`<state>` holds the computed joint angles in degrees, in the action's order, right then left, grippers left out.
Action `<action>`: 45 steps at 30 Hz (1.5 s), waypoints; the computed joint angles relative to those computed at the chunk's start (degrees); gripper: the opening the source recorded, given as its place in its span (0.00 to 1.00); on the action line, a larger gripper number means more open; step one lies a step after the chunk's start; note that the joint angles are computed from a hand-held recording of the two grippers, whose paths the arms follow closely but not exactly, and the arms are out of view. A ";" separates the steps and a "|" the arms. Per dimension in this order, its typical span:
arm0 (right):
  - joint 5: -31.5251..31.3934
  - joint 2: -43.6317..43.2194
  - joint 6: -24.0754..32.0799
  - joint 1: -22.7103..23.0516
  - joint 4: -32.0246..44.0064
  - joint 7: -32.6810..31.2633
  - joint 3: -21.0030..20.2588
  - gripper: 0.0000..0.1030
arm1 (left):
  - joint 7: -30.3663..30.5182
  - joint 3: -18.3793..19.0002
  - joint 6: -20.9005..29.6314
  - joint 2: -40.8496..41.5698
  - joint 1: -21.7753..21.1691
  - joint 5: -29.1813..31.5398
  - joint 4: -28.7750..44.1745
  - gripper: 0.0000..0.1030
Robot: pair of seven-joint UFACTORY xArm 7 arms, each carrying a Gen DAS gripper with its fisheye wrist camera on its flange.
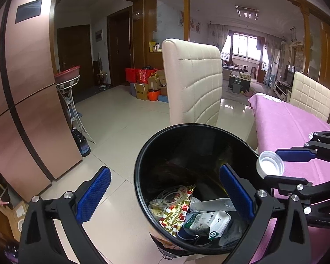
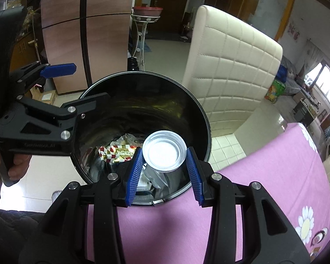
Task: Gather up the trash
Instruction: 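Open the right gripper over the bin to drop the white cap, then move both grippers back to the table toward the brown bottle and box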
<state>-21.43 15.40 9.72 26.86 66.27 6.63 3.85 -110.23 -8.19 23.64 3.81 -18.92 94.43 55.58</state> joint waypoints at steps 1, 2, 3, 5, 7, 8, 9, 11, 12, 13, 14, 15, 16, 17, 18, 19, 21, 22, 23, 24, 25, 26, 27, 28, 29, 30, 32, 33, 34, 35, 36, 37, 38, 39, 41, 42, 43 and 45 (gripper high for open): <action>-0.39 0.37 0.19 0.42 0.50 0.38 -0.27 0.41 | -0.21 0.05 -0.05 -0.24 0.05 0.01 -0.25 0.94; -1.01 0.73 0.15 1.00 1.03 1.20 -0.83 0.42 | -0.42 0.12 -0.20 -0.38 0.14 0.07 -0.41 0.94; -0.93 1.12 0.27 1.08 1.66 1.47 -0.87 0.49 | -0.87 0.14 -0.31 -0.43 0.22 0.39 -0.59 0.94; -2.46 1.21 -1.40 2.36 1.64 4.34 -2.81 0.73 | -1.11 0.19 -0.72 -0.69 0.42 0.59 -0.84 0.94; -2.07 0.94 -2.46 1.53 1.25 4.64 -2.33 0.74 | -1.08 0.12 -1.07 -0.89 0.50 0.54 -0.96 0.94; -1.36 0.79 -2.28 0.97 1.11 4.20 -1.92 0.73 | -1.14 0.06 -1.34 -0.82 0.51 0.68 -0.90 0.94; -2.06 0.70 -2.17 1.56 1.07 5.03 -2.73 0.73 | -1.18 0.00 -1.47 -0.78 0.50 0.81 -0.92 0.94; -2.72 0.30 -1.78 1.53 0.41 5.53 -3.19 0.73 | -1.02 -0.10 -1.80 -0.52 0.42 1.06 -0.75 0.94; -3.22 0.00 -1.71 1.59 -0.04 6.02 -3.49 0.73 | -0.75 -0.25 -1.91 -0.23 0.27 1.05 -0.43 0.94; -3.71 -0.19 -1.73 1.52 -0.46 6.43 -3.70 0.73 | -0.46 -0.38 -2.05 0.13 0.07 1.04 -0.04 0.94; -4.24 -0.55 -1.81 1.38 -1.18 6.87 -3.95 0.73 | 0.00 -0.54 -2.07 0.58 -0.21 0.94 0.46 0.94; -4.55 -0.60 -1.79 1.15 -1.38 7.16 -3.97 0.73 | 0.43 -0.66 -1.88 0.91 -0.52 0.84 0.86 0.94; -4.59 -0.82 -1.88 0.73 -1.87 7.23 -3.81 0.73 | 1.03 -0.84 -1.46 1.26 -0.95 0.67 1.25 0.94; -4.41 -1.04 -2.06 0.19 -2.42 7.17 -3.56 0.73 | 1.73 -1.03 -0.93 1.71 -1.43 0.43 1.72 0.93; -4.91 -1.31 -2.25 0.23 -2.93 7.81 -3.89 0.73 | 2.86 -1.35 0.37 2.25 -2.17 -0.21 2.33 0.93; -5.40 -1.73 -2.59 0.10 -3.66 8.41 -4.24 0.73 | 3.39 -1.39 1.23 2.41 -2.69 -0.46 2.61 0.93; -4.95 -2.31 -3.06 -1.01 -4.69 8.27 -3.72 0.73 | 4.32 -1.42 1.72 3.20 -3.57 -0.79 3.53 0.93; -5.04 -2.82 -3.35 -1.36 -5.48 8.60 -3.90 0.73 | 4.81 -1.28 1.22 3.52 -3.75 -0.96 4.02 0.93; -5.42 -3.18 -3.46 -1.45 -5.96 9.03 -4.12 0.73 | 5.24 -1.23 0.70 3.80 -4.00 -1.14 4.48 0.93; -5.78 -3.82 -3.71 -1.76 -6.81 9.34 -4.30 0.73 | 5.75 -1.20 0.20 4.22 -4.28 -1.26 5.07 0.93; -6.68 -4.42 -4.01 -1.83 -7.65 10.24 -4.87 0.73 | 6.39 -1.25 0.30 4.69 -4.72 -1.45 5.72 0.93; -7.32 -4.86 -4.06 -2.01 -8.12 10.89 -5.04 0.73 | 6.80 -1.20 0.50 5.07 -5.11 -1.57 6.20 0.93; -7.83 -5.41 -4.30 -2.45 -8.85 11.34 -5.11 0.73 | 7.71 -1.27 0.66 5.69 -5.61 -1.91 7.04 0.93; -8.84 -5.89 -4.59 -2.65 -9.55 12.30 -5.47 0.73 | 8.67 -1.29 0.62 6.37 -6.11 -2.29 7.95 0.93; -10.49 -6.53 -4.93 -2.72 -10.36 13.84 -6.23 0.73 | 9.58 -1.25 0.56 7.01 -6.61 -2.63 8.81 0.93; -11.69 -7.10 -5.16 -3.14 -11.08 14.94 -6.52 0.73 | 10.56 -1.24 0.83 7.79 -7.24 -3.10 9.80 0.93; -13.67 -8.28 -5.33 -4.43 -12.40 16.83 -6.74 0.73 | 12.98 -1.11 1.51 9.68 -8.67 -4.02 12.15 0.93; -14.69 -8.92 -5.48 -5.28 -13.14 17.75 -6.79 0.73 | 14.22 -0.89 1.46 10.46 -9.26 -4.65 13.24 0.93; -16.58 -9.69 -5.54 -5.98 -13.95 19.53 -7.23 0.73 | 15.32 -0.77 1.50 11.33 -10.03 -5.22 14.34 0.93; -18.03 -10.12 -5.48 -6.66 -14.36 21.01 -7.32 0.73 | 16.72 -0.63 1.29 12.50 -10.79 -5.83 15.88 0.93; -19.01 -10.77 -5.47 -7.59 -15.00 22.02 -7.30 0.73 | 17.49 -0.32 1.13 13.20 -11.59 -6.07 16.83 0.93; -20.13 -11.60 -5.49 -8.68 -15.84 23.20 -7.46 0.73 | 18.48 -0.06 1.02 14.19 -12.43 -6.29 18.18 0.93; -20.95 -12.17 -5.49 -9.67 -16.41 23.98 -7.32 0.73 | 19.47 0.20 0.95 15.29 -13.36 -6.41 19.67 0.93; -22.55 -12.90 -5.43 -10.71 -17.04 25.46 -7.42 0.73 | 20.39 0.55 0.85 16.13 -14.18 -6.70 20.86 0.93; -26.28 -14.25 -5.27 -13.04 -18.16 28.74 -7.67 0.73 | 22.90 1.09 0.25 18.32 -15.84 -7.79 23.93 0.93; -28.20 -15.00 -5.15 -14.40 -18.80 30.42 -7.80 0.73 | 24.57 1.29 -0.49 19.69 -16.59 -8.66 25.88 0.93; -30.75 -15.74 -5.02 -15.90 -19.35 32.72 -7.95 0.73 | 25.41 1.56 -1.03 20.84 -17.47 -9.14 27.59 0.93; -34.66 -16.93 -4.84 -18.85 -20.15 36.40 -7.88 0.73 | 26.11 2.30 -2.89 23.90 -19.06 -9.44 32.02 0.93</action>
